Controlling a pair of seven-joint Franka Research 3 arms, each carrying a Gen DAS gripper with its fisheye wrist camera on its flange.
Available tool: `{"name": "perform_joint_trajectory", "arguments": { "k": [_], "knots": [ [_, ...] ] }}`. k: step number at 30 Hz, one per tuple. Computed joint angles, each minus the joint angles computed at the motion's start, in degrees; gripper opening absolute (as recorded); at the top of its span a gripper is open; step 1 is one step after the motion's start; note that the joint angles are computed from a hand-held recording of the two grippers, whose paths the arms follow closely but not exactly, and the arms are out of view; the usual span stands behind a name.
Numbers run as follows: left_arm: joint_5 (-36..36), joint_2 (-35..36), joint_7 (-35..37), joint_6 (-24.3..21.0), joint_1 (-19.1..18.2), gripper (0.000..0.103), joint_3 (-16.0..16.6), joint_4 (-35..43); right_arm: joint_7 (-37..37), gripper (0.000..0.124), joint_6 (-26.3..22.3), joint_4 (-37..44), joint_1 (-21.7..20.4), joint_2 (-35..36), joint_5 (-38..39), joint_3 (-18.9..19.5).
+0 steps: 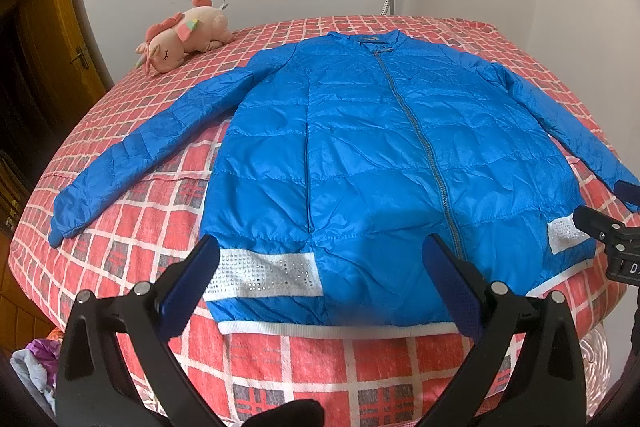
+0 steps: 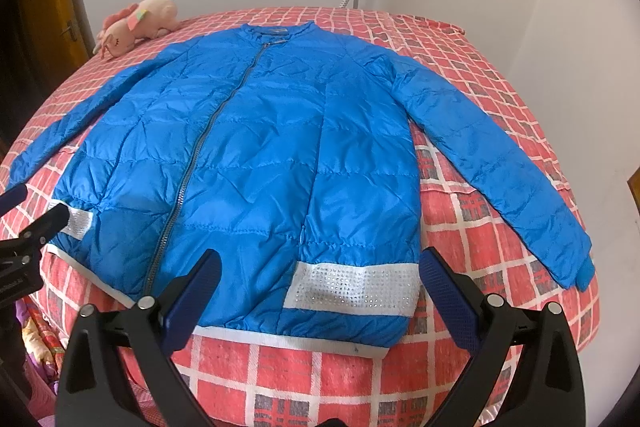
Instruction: Fold large clothes
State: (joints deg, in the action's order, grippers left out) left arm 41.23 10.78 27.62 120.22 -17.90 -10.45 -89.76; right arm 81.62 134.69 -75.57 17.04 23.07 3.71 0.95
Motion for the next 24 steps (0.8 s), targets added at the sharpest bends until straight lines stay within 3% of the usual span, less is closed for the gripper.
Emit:
{"name": "perform_joint_trajectory", "arguments": {
  "k": [24],
  "knots": [
    [0.0, -0.4, 0.4, 0.2, 0.5, 0.100, 0.1, -0.5, 0.0, 0.099, -0.2, 1.1, 0.2, 0.7, -0.1, 0.0]
  ]
}}
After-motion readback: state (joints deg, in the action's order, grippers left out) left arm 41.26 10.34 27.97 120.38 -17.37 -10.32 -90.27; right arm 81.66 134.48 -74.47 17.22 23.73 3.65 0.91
